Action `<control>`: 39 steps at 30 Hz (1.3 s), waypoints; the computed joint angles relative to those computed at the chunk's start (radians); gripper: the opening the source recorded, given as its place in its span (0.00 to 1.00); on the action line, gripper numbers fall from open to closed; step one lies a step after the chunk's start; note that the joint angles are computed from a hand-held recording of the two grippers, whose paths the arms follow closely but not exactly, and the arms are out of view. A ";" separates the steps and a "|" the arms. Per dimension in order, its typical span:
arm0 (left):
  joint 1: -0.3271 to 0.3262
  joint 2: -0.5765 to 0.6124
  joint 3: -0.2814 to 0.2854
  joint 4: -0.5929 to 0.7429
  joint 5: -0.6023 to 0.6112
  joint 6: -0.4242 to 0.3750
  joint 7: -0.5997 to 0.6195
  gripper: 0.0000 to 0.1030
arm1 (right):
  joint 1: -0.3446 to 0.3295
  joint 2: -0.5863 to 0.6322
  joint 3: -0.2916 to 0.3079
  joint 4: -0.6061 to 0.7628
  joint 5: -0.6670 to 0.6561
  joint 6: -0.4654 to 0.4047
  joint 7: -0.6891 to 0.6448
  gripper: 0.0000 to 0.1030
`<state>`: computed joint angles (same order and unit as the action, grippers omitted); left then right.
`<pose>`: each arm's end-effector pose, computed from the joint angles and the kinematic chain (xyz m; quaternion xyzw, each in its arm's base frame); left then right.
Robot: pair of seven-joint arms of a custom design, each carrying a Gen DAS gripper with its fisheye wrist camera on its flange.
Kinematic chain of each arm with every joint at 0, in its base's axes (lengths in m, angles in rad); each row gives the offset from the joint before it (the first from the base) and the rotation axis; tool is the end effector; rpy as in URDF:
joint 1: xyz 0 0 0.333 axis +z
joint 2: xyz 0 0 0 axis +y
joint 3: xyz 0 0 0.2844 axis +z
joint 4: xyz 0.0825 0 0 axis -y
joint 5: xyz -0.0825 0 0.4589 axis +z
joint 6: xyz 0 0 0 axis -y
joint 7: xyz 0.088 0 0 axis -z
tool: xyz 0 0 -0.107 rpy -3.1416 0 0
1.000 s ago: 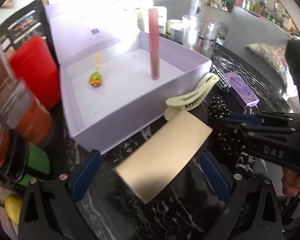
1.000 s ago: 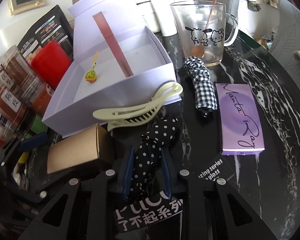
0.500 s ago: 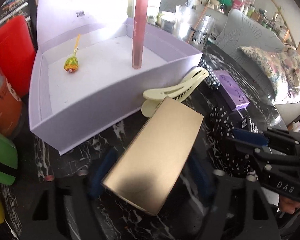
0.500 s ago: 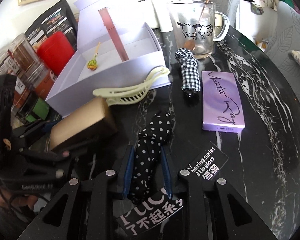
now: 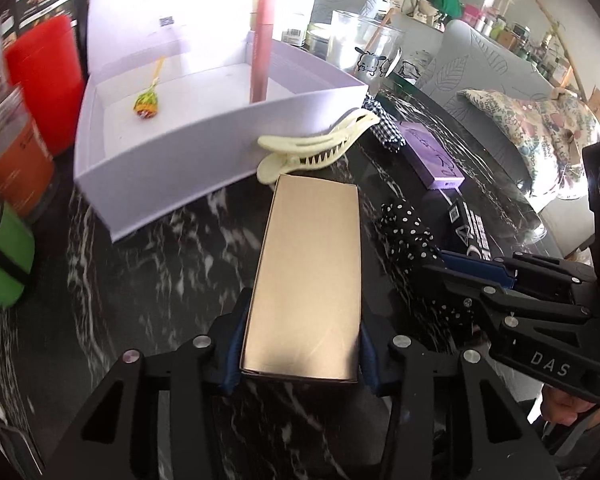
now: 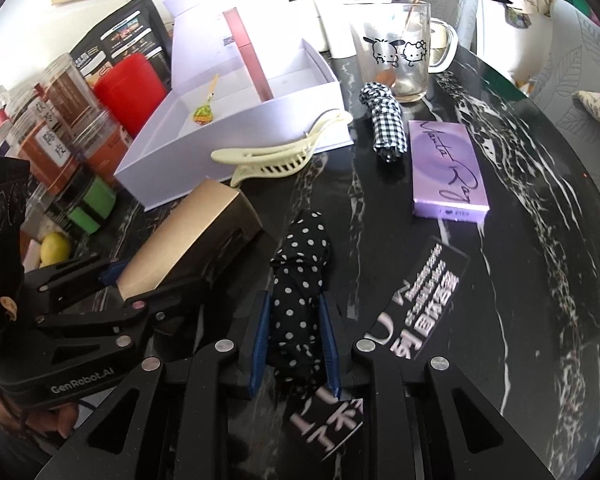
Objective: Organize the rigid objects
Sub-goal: 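Close the left gripper on the gold box while the right gripper grasps the polka-dot scrunchie, then carry the gold box and polka-dot scrunchie over the white box with both tools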
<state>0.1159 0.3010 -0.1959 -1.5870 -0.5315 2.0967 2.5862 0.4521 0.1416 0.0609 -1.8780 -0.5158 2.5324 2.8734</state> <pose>0.7314 -0.0707 0.4405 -0.3347 0.8980 -0.2853 0.0126 0.6075 0.3470 0.4270 -0.5080 0.8032 -0.1588 0.2674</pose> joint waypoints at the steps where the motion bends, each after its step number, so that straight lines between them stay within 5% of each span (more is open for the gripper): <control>1: 0.003 -0.011 0.002 -0.015 -0.002 0.004 0.004 0.44 | 0.003 -0.002 0.001 -0.001 -0.004 -0.004 0.002 0.22; 24: 0.005 -0.172 0.076 -0.212 -0.043 0.040 0.090 0.46 | 0.046 -0.014 0.032 -0.009 -0.006 -0.028 -0.028 0.23; 28: -0.027 -0.193 0.068 -0.265 0.018 0.182 0.094 0.75 | 0.044 -0.023 0.034 -0.020 0.003 -0.023 -0.016 0.33; 34: -0.014 -0.156 0.067 -0.215 -0.035 0.123 0.099 0.75 | 0.047 -0.028 0.040 -0.021 -0.011 -0.043 0.000 0.38; 36: -0.011 -0.151 0.067 -0.210 -0.042 0.125 0.078 0.68 | 0.048 -0.027 0.041 -0.019 -0.019 -0.048 0.005 0.38; 39: -0.016 -0.154 0.067 -0.215 -0.014 0.174 0.021 0.42 | 0.050 -0.023 0.042 -0.015 -0.028 -0.052 0.001 0.38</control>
<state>0.0998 0.1467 -0.1289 -1.8024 -0.5456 2.2702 2.6076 0.5019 0.1181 0.1030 -1.8927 -0.5441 2.4801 2.8745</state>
